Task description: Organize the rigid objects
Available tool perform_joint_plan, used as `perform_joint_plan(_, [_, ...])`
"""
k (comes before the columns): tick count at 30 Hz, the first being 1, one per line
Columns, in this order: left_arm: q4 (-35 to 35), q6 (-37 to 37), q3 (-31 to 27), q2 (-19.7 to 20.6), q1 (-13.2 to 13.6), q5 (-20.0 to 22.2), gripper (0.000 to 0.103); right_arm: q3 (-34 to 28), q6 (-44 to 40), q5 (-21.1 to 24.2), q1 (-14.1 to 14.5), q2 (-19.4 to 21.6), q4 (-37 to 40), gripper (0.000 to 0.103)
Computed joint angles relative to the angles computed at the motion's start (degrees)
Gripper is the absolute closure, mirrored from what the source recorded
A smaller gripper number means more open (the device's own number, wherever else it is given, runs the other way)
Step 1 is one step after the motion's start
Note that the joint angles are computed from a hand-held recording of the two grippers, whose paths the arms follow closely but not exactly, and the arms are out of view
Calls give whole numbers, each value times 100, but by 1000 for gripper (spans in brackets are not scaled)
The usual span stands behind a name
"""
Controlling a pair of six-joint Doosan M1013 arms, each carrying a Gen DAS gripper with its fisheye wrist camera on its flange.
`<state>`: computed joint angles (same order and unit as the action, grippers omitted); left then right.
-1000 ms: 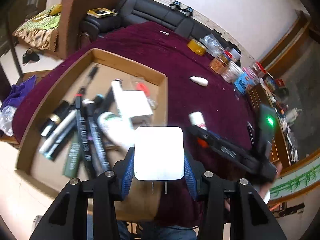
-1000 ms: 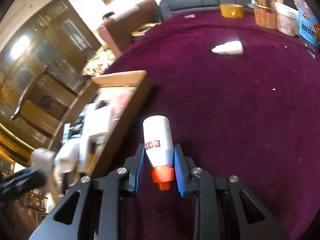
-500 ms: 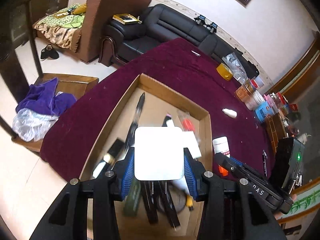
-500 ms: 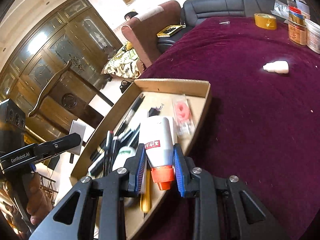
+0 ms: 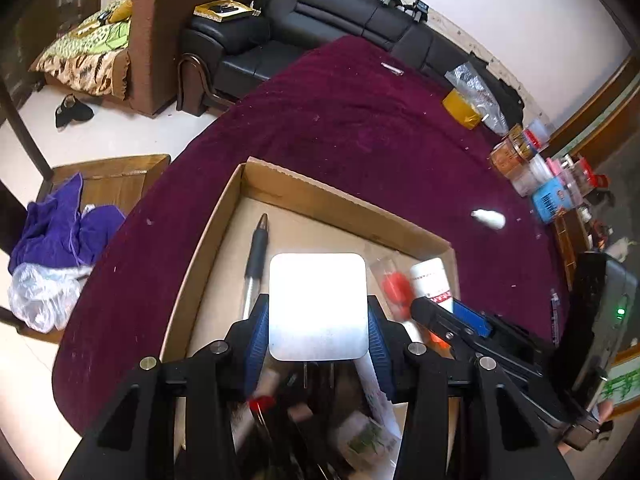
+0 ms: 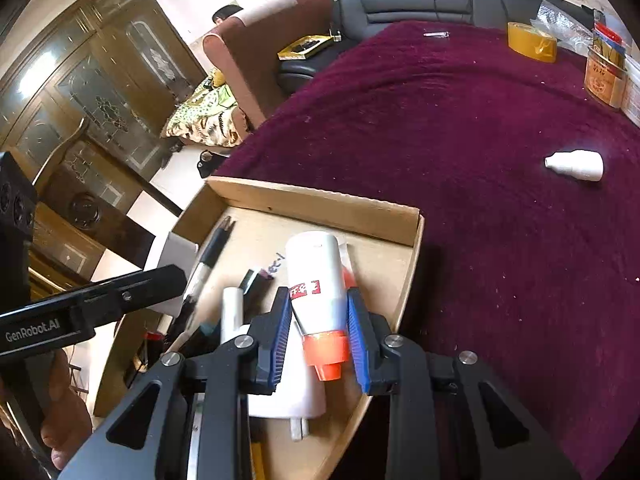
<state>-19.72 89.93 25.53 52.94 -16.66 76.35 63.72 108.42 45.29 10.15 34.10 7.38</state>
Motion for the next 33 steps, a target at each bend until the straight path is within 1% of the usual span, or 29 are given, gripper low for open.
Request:
perform_joint_plan(2, [97,-122,-380,221,-10,297,55,-65,90,64,24,46,-176,76])
perform_joint_plan(5, [277,-203,-699,410,-40,500,55,-89,94,75,50,76,-283,76])
perform_joint_plan(7, [357,-218,-984,573,-62,745,55,-72,123,30,75,70,-416,76])
perform_joint_plan(8, [330,-233,-931,557,-57,705,55,-68,127,27,79,66,-444,76])
perform_joint_plan(11, [451,-348,-1028,632,-72,816,54,38,66,-150,70,19,-351,74])
perform_joint_plan(12, [463,-391,-1045,648,-73,829,54,88,-71,-232,40,-9,-148,70])
perform_joint_plan(13, [444,-362,-926,593,-72,731,53,139,-217,-304,11,-36,77,63])
perform_joint_plan(14, [361,-288,-884,572,-63,726,51,197,-372,-367,-21,-71,302,59])
perform_joint_plan(15, [349,-283,-941,594,-67,795,49,259,-485,-438,-41,-112,477,53])
perform_joint_plan(16, [375,-280,-992,607,-73,862,47,344,-554,-532,-49,-179,565,48])
perform_joint_plan(17, [403,-268,-924,557,-74,818,42,395,-536,-600,-41,-228,536,46])
perform_joint_plan(18, [361,-270,-703,426,-61,643,38,463,-543,-681,-36,-288,528,45])
perform_joint_plan(19, [336,-282,-577,345,-53,540,37,628,-672,-849,-43,-412,655,43])
perform_joint_plan(21, [307,-233,117,-71,-53,16,32,920,-921,-1080,-83,-603,1071,41])
perform_joint_plan(22, [325,-191,373,-222,-61,-171,30,1124,-1151,-1219,-114,-725,1460,40])
perform_joint_plan(24, [586,-141,1357,-810,-151,-934,25,1435,-1464,-1397,-132,-903,1966,39])
perform_joint_plan(25, [686,-142,1655,-985,-176,-1175,24,1628,-1566,-1506,-110,-1015,2108,39])
perform_joint_plan(26, [832,-150,2169,-1284,-234,-1604,21,1744,-1616,-1555,-88,-1086,2141,39])
perform_joint_plan(27, [916,-163,2523,-1485,-272,-1894,15,1851,-1656,-1605,-62,-1151,2149,39])
perform_joint_plan(28, [1015,-198,2873,-1686,-316,-2144,13,2027,-1719,-1710,-20,-1258,2162,39])
perform_joint_plan(30, [1210,-349,3458,-2019,-393,-2525,13,2211,-1754,-1772,25,-1377,2091,39])
perform_joint_plan(32, [1407,-566,3764,-2195,-450,-2671,13,2356,-1951,-1806,21,-1462,2157,39])
perform_joint_plan(33, [1436,-628,3842,-2243,-462,-2650,13,2402,-1964,-1809,14,-1490,2147,39])
